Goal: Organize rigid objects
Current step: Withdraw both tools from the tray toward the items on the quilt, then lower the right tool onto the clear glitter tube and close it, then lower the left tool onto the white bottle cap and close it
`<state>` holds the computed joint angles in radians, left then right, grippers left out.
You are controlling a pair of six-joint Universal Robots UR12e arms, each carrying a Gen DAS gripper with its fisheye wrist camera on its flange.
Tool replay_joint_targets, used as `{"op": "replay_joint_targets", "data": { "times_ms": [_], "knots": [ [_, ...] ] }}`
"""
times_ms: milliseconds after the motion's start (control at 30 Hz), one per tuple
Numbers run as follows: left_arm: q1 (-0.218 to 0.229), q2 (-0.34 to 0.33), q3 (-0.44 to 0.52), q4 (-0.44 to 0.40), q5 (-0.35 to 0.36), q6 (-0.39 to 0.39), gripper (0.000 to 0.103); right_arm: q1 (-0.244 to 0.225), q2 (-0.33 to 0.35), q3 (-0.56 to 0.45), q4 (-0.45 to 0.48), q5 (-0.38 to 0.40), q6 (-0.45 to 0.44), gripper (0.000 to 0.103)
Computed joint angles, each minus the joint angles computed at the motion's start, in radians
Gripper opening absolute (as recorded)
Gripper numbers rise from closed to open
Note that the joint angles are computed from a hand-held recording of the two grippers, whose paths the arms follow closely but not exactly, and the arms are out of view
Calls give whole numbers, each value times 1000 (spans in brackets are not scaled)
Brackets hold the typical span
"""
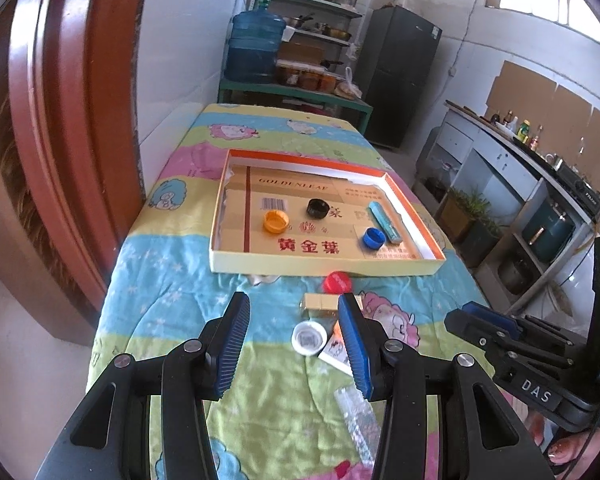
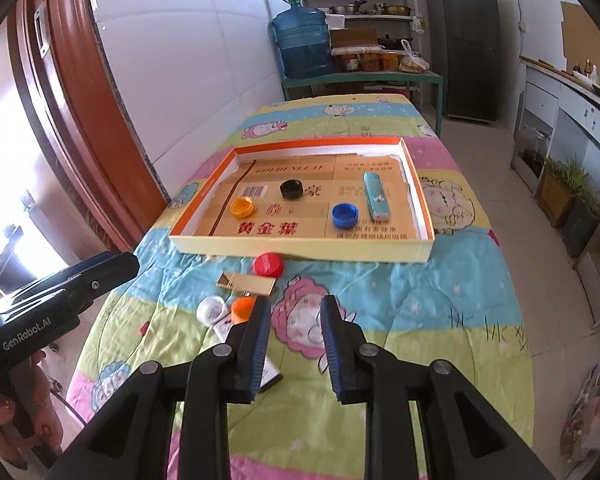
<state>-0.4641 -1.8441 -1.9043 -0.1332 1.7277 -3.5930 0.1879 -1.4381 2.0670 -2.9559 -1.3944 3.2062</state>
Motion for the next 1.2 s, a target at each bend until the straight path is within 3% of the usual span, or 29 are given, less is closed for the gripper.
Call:
{"op": "replay_joint_targets", "data": {
  "times_ms": [267, 600, 933, 1200],
  "knots": [
    [-3, 10, -31, 14, 12, -13, 47, 20, -27, 39, 14, 35, -10, 27],
    [2, 19, -61, 27, 22, -32, 47, 73, -3, 44, 73, 66, -39, 27],
    [11, 19, -75, 29, 6, -45, 47, 98, 24, 31, 96, 15, -44, 27],
    [16, 1, -61, 16, -38, -7, 47, 110, 44, 15, 114, -18, -60, 27]
  ]
}}
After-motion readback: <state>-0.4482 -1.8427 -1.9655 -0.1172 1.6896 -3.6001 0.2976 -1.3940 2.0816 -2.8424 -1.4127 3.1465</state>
